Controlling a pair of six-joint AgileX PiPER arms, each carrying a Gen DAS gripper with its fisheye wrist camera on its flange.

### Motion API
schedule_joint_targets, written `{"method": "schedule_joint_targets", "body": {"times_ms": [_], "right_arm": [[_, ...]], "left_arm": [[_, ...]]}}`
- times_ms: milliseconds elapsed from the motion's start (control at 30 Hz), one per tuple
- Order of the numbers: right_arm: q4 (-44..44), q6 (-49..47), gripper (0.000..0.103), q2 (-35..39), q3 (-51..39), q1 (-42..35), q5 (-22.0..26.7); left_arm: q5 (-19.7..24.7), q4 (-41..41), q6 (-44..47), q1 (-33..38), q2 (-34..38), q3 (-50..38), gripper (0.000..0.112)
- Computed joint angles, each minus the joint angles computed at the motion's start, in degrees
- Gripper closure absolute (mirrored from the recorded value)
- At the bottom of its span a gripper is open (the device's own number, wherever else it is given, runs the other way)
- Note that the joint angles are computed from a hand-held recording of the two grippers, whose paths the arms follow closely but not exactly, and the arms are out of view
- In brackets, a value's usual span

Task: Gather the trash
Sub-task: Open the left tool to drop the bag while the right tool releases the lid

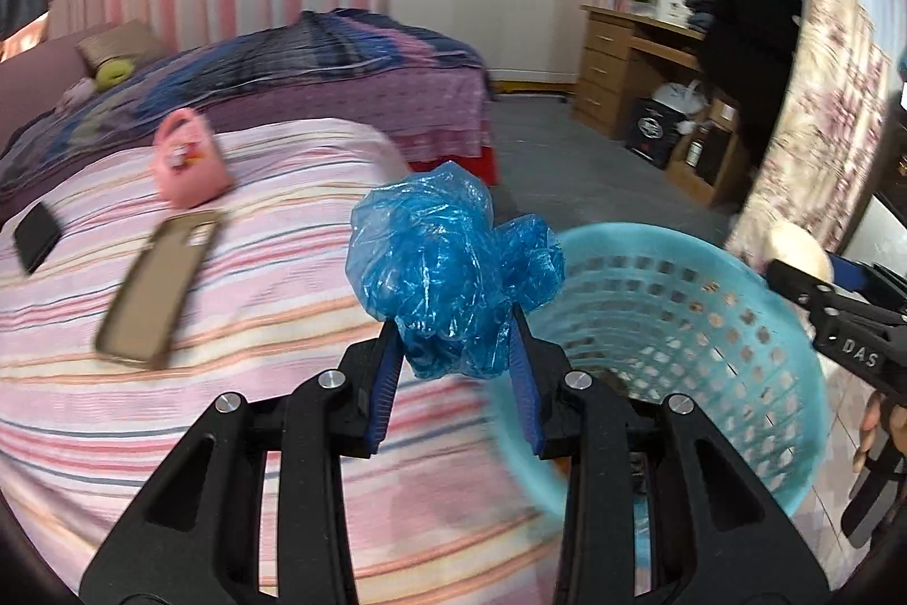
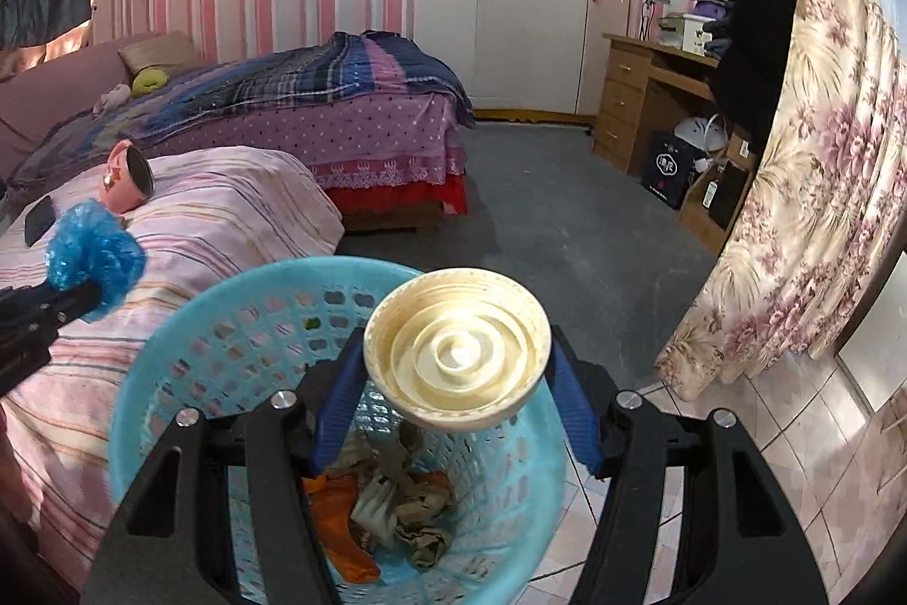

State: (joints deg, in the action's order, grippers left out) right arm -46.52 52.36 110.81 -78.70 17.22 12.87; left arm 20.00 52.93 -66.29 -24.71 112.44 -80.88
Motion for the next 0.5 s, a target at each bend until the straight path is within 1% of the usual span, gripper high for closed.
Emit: {"method": "schedule_joint_targets", "body": {"times_ms": [33, 100, 133, 233, 267, 333, 400, 467, 500], "right_arm": [[2.26, -2.38, 0.042, -0.29, 0.71, -0.72, -0.91], [1.74, -2.84, 0.042, -0.45, 1.87, -1.52, -1.82], [2.61, -4.09, 0.042, -0.12, 1.51, -1.67, -1.63], [5.3, -7.33, 0.042, 0.65, 1.04, -2.09, -1.16], [5.24, -7.2, 0.042, 0.82, 0.54, -1.9, -0.54], [4.21, -5.91, 0.042, 0.53, 1.0, -2.24, -1.04], [1.79, -2.98, 0.042, 1.3, 0.46, -1.71, -1.0], [1.17, -2.38, 0.042, 1.63, 0.25, -1.45, -1.04], [1.37, -2.68, 0.042, 1.79, 0.05, -1.38, -0.97]], "left_arm": [[0.01, -1.35, 1.16, -0.67, 0.84, -0.98, 0.078], [-0.12, -4.81, 4.19, -1.5, 2.15, -2.79, 0.078], [-0.07, -6.93, 6.43, -1.75, 2.8, -3.77, 0.078], [0.91, -9.05, 9.14, -3.11, 3.38, -4.78, 0.075], [0.95, -9.66, 9.92, -3.22, 3.23, -4.61, 0.071], [1.18, -7.99, 8.62, -3.46, 2.66, -3.93, 0.048], [2.05, -1.71, 2.73, -3.77, 1.84, -2.74, 0.04], [2.52, -0.73, 1.9, -3.42, 0.95, -1.86, 0.035], [2.48, -0.22, 1.21, -3.06, 0.44, -1.24, 0.031]]}}
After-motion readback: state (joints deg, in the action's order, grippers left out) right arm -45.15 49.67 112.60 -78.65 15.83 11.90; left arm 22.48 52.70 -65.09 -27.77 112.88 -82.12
